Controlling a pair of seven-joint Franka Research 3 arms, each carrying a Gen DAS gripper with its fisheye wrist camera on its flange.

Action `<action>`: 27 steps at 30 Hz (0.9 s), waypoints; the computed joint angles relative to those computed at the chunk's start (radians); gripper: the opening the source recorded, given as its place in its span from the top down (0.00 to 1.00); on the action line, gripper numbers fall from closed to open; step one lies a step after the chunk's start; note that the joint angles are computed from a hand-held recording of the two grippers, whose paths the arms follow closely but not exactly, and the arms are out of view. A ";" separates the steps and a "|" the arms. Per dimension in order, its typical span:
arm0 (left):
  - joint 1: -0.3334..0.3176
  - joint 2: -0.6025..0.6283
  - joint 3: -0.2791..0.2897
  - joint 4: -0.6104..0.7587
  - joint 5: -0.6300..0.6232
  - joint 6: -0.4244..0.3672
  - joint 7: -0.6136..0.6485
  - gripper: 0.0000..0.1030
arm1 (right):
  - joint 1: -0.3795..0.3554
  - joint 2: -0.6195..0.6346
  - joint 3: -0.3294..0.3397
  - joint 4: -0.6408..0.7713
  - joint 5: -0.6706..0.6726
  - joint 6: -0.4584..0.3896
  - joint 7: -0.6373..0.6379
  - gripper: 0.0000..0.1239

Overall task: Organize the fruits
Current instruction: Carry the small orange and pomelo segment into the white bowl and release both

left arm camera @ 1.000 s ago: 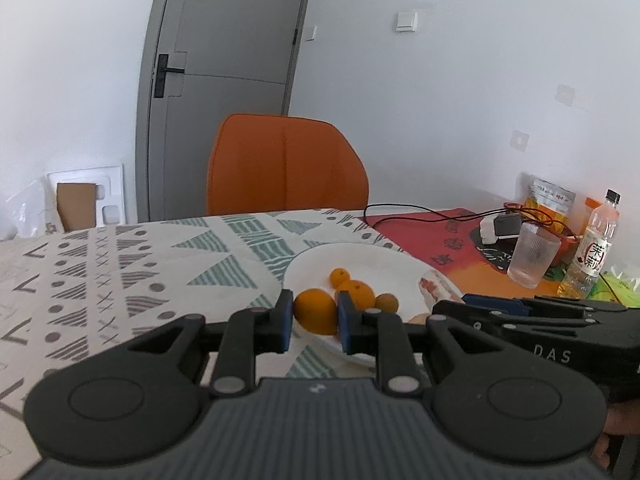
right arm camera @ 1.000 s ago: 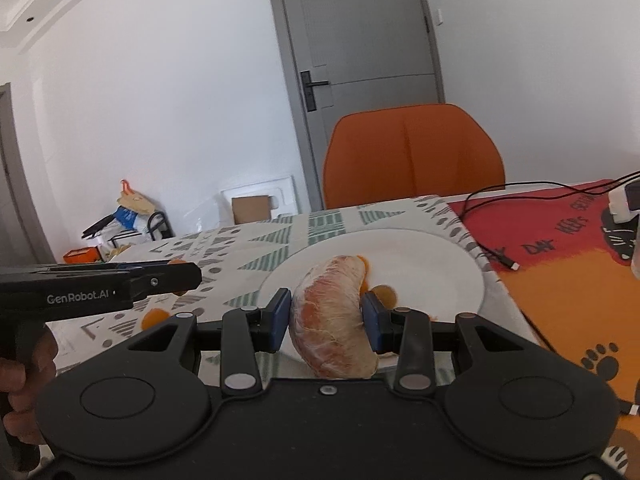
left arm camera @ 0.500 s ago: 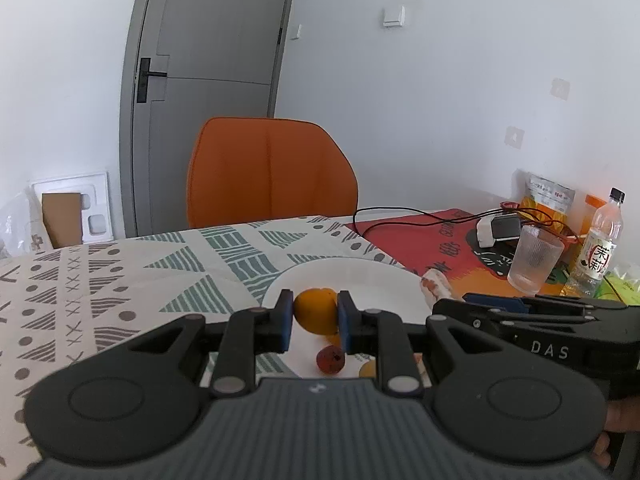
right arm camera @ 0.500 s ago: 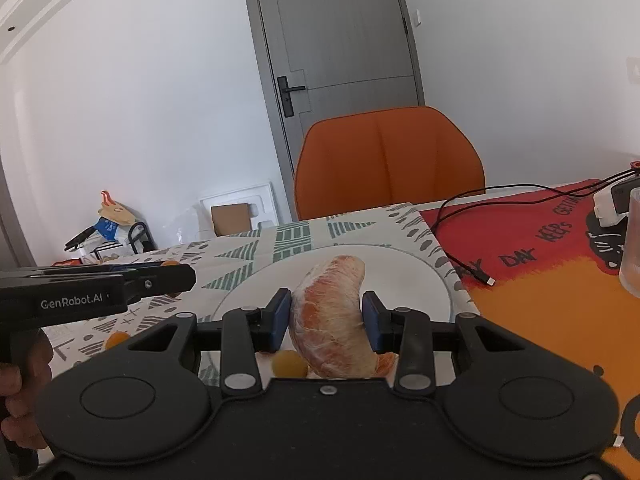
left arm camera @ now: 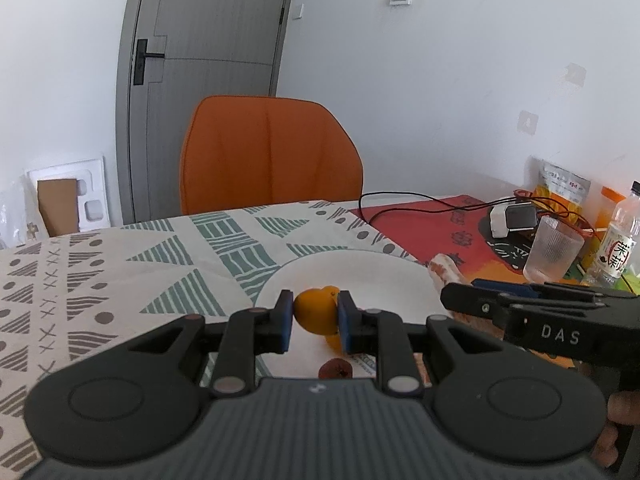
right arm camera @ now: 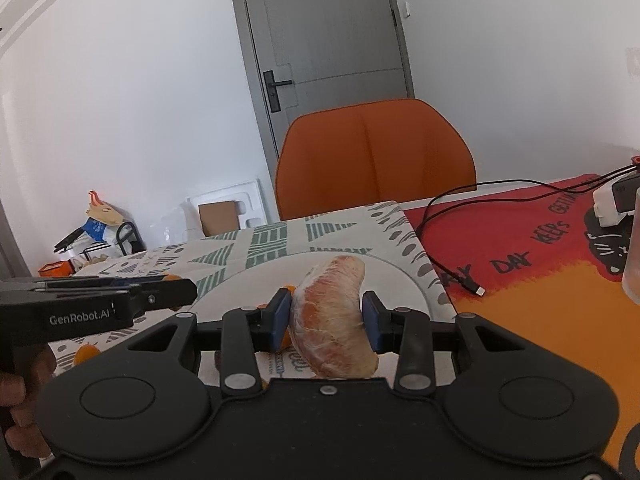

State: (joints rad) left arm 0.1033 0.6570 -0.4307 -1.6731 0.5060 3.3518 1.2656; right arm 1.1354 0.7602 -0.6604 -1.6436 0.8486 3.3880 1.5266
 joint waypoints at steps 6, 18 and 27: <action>-0.010 0.033 -0.002 0.046 -0.018 -0.039 0.016 0.79 | 0.060 0.078 -0.123 0.044 0.009 -0.061 0.093 0.70; -0.084 -0.032 0.098 -0.016 -0.101 -0.033 0.008 0.54 | 0.128 0.115 -0.214 -0.003 -0.099 -0.069 0.275 0.59; -0.216 -0.134 0.288 -0.134 -0.153 0.055 -0.050 0.20 | 0.123 0.040 -0.141 -0.056 -0.076 -0.002 0.225 0.51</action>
